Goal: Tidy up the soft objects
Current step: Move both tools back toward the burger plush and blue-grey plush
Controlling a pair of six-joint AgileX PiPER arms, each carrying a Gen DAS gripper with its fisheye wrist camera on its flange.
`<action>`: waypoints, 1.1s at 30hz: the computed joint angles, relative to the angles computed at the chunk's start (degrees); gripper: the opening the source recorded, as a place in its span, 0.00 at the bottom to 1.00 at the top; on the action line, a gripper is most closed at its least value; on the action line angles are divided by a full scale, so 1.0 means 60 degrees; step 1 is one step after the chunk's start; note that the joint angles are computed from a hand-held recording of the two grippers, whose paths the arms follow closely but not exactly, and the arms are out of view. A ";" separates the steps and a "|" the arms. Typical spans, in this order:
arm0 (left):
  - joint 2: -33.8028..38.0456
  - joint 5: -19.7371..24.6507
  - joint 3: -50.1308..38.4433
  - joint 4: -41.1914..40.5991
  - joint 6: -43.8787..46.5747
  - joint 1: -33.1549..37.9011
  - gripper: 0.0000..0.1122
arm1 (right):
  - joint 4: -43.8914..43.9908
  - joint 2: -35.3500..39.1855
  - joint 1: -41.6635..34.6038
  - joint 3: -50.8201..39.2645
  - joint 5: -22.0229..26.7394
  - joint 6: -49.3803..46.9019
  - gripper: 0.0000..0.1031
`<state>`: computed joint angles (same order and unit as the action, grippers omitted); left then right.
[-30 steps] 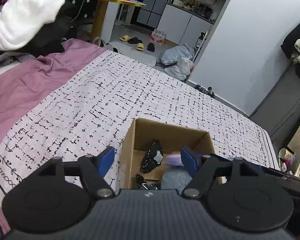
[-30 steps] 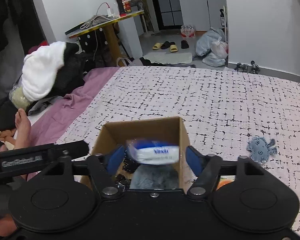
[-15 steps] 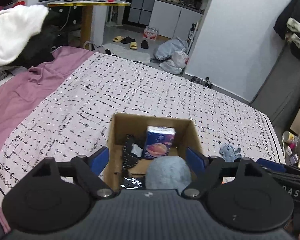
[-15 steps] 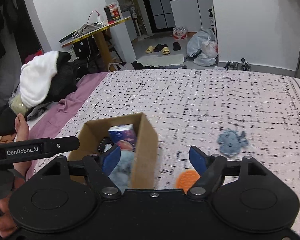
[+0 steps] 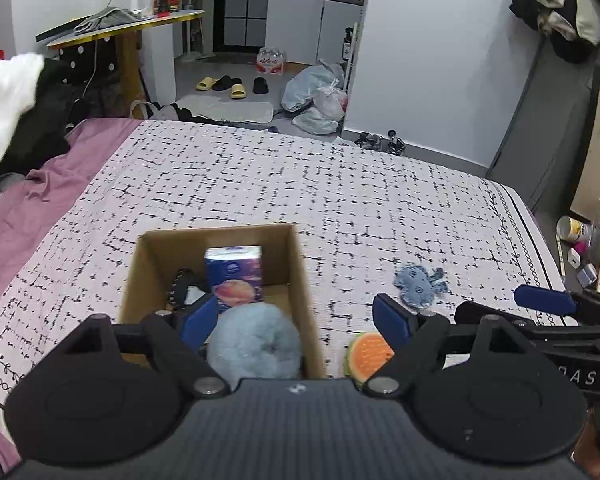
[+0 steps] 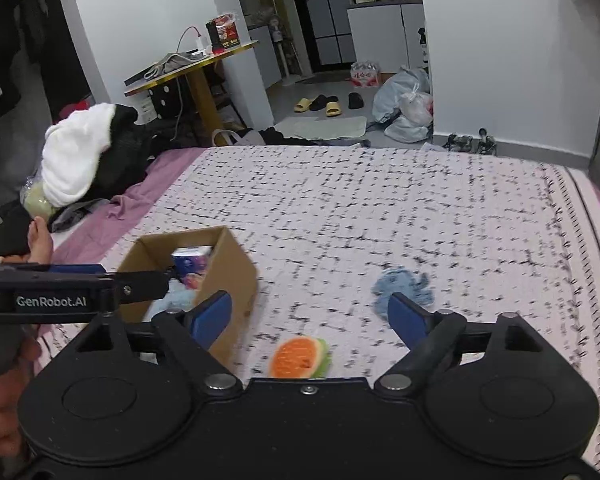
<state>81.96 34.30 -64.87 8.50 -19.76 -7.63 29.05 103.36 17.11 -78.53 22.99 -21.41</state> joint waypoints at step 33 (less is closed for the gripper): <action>0.3633 0.3288 -0.3378 0.2255 -0.4562 -0.3400 0.74 | 0.2927 0.3107 -0.3084 -0.4096 0.4408 -0.2328 1.00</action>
